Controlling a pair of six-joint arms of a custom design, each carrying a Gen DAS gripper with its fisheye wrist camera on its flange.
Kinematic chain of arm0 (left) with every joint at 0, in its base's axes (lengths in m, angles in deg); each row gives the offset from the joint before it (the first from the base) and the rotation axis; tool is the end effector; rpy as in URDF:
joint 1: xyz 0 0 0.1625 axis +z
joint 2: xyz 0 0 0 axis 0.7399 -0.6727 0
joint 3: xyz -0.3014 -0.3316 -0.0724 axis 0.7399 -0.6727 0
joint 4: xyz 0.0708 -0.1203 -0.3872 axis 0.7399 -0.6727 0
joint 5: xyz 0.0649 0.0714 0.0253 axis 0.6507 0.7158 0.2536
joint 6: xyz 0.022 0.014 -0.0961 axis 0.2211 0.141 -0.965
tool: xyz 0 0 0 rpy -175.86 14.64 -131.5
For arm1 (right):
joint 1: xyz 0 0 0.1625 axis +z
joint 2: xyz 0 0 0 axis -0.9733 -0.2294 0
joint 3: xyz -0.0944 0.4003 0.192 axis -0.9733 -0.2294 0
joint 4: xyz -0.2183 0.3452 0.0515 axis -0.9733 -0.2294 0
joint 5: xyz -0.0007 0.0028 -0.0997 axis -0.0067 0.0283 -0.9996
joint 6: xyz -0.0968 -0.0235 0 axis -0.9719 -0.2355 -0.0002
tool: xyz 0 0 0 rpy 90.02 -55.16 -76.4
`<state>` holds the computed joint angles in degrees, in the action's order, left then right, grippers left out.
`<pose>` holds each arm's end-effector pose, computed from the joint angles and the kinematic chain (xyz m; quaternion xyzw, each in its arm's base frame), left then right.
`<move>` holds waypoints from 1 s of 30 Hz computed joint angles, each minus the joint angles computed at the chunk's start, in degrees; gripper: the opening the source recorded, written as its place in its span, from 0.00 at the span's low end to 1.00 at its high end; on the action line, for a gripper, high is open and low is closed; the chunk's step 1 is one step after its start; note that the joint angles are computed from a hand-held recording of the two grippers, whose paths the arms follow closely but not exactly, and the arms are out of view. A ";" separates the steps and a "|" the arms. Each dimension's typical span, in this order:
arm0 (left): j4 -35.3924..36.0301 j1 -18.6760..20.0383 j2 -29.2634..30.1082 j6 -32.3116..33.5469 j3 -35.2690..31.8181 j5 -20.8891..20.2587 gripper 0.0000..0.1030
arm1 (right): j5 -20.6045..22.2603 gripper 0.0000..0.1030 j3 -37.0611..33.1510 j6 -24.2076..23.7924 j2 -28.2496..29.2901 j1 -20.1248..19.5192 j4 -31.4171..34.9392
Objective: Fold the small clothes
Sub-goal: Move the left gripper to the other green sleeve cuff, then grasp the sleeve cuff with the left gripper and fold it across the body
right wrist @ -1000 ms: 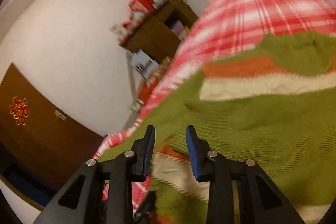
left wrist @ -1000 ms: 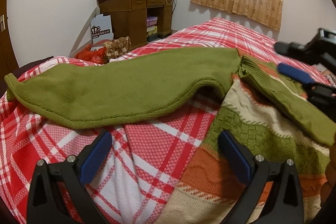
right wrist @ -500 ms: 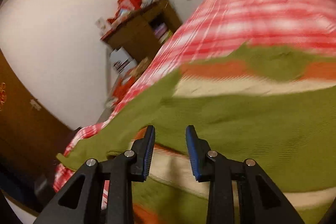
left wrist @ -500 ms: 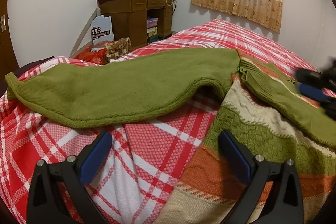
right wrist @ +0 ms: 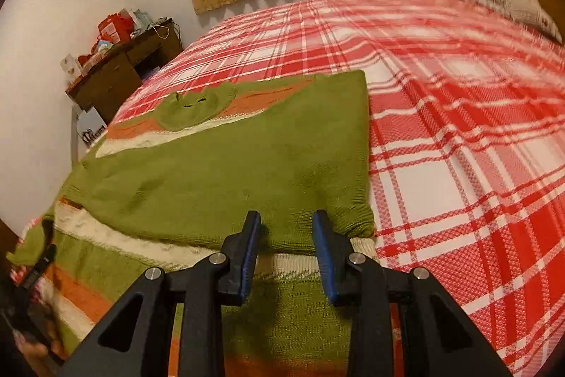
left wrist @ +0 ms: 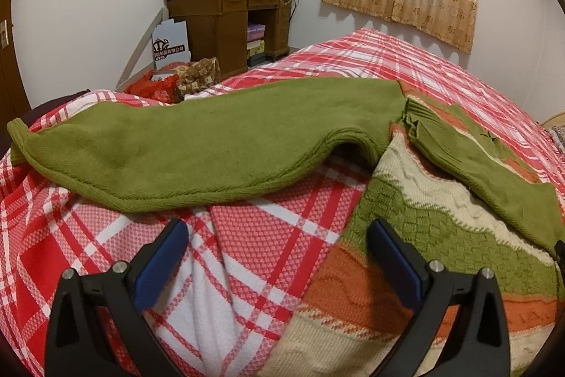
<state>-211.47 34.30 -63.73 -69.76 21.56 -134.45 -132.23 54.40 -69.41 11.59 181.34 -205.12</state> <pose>0.1047 -0.6903 0.3201 0.0235 0.8320 -0.4267 0.3538 0.2568 -0.7241 -0.0328 0.0464 -0.8547 0.4053 0.3210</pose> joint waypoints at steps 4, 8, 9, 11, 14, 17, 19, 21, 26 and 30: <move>6.96 -0.51 -2.38 -2.92 0.43 1.80 1.00 | -2.83 0.35 -2.34 -4.22 2.05 0.73 -1.37; 1.28 -1.02 -4.83 -2.58 2.01 4.95 1.00 | 0.41 0.37 0.38 -3.31 0.73 -0.22 -3.32; -1.26 -0.72 -5.85 -3.18 1.87 5.10 1.00 | 1.13 0.37 0.96 -2.99 0.42 -0.39 -3.64; -3.25 -0.10 -6.97 -5.12 0.82 5.85 1.00 | 1.60 0.38 1.17 -2.91 0.34 -0.52 -3.87; -1.71 2.29 -8.33 -12.41 -2.75 6.53 1.00 | 0.75 0.39 0.22 -3.43 0.99 -0.18 -3.58; 8.68 4.51 -8.22 -21.88 -7.33 8.44 1.00 | 0.16 0.40 -0.43 -3.95 1.39 0.02 -3.32; 15.61 6.02 -7.39 -27.01 -10.70 9.00 0.99 | 0.15 0.40 -0.50 -4.08 1.46 0.01 -3.34; 19.39 7.39 -6.85 -30.61 -12.73 6.29 0.93 | 0.24 0.40 -0.48 -4.08 1.45 -0.03 -3.37; 20.85 8.19 -4.43 -29.98 -16.21 4.35 0.56 | 0.13 0.41 -0.67 -4.35 1.56 -0.05 -3.43; 16.37 7.63 -3.08 -25.97 -16.87 7.44 0.27 | 0.23 0.41 -0.85 -4.59 1.61 -0.16 -3.44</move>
<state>-195.10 41.92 -66.82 -95.73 4.69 -127.01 -132.00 53.55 -74.00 13.20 181.19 -208.57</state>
